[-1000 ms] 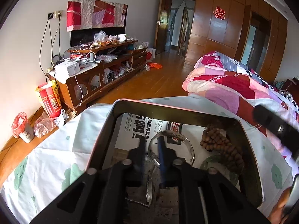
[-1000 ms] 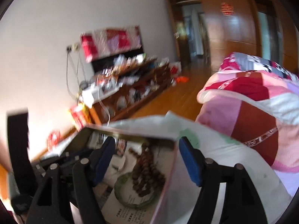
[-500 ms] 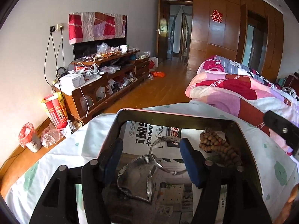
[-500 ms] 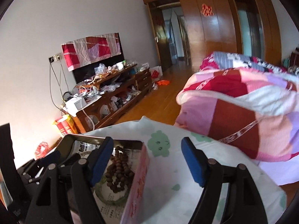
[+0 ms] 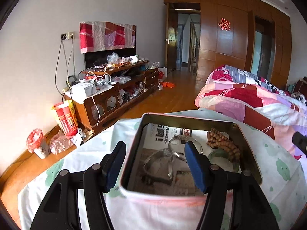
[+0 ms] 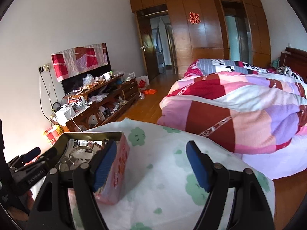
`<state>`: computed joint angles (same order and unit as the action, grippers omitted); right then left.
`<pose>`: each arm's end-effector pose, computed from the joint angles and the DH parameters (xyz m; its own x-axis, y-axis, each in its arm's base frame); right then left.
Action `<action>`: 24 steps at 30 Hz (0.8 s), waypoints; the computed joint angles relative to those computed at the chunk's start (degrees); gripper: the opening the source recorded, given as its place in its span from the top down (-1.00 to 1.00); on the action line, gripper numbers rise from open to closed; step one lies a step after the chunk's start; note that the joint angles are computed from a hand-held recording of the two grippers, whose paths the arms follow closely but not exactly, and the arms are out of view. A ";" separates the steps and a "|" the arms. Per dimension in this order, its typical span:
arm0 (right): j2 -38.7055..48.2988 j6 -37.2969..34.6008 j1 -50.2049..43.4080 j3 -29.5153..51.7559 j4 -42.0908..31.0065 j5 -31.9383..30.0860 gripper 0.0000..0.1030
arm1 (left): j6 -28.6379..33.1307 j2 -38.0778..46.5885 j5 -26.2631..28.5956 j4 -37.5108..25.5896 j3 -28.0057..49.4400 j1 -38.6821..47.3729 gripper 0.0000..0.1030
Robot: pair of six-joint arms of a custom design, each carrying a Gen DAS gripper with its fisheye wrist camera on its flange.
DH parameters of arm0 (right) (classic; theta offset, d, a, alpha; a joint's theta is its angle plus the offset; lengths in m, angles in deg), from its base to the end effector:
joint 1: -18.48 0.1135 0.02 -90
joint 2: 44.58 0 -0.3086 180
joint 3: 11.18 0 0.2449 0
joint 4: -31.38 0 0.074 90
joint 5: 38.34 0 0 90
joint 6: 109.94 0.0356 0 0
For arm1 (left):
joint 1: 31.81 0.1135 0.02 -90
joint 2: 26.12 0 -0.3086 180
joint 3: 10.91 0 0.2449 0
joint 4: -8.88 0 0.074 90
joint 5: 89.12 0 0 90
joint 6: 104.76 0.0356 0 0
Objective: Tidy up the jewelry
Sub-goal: 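Withdraw both grippers from the pink tin back toward the pile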
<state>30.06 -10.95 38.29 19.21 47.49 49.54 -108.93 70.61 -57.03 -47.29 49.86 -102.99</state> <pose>0.1974 0.0725 0.1885 -0.4960 -0.0127 -0.8682 -0.2955 0.9427 0.1550 0.1095 -0.2278 0.1833 -0.4882 -0.2100 -0.8471 -0.3588 0.9331 -0.0245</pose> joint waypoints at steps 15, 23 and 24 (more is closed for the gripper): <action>-13.94 1.00 1.56 -7.49 -6.54 1.86 -0.51 | -26.43 0.99 2.49 -16.71 -0.23 -14.75 -0.24; -25.24 1.11 2.01 -9.08 -18.21 0.67 -0.51 | -37.06 1.68 4.80 -23.66 1.13 -24.66 -0.24; -26.73 1.07 2.05 -9.06 -19.92 0.62 -0.51 | -37.49 1.76 5.12 -23.63 1.24 -25.94 -0.24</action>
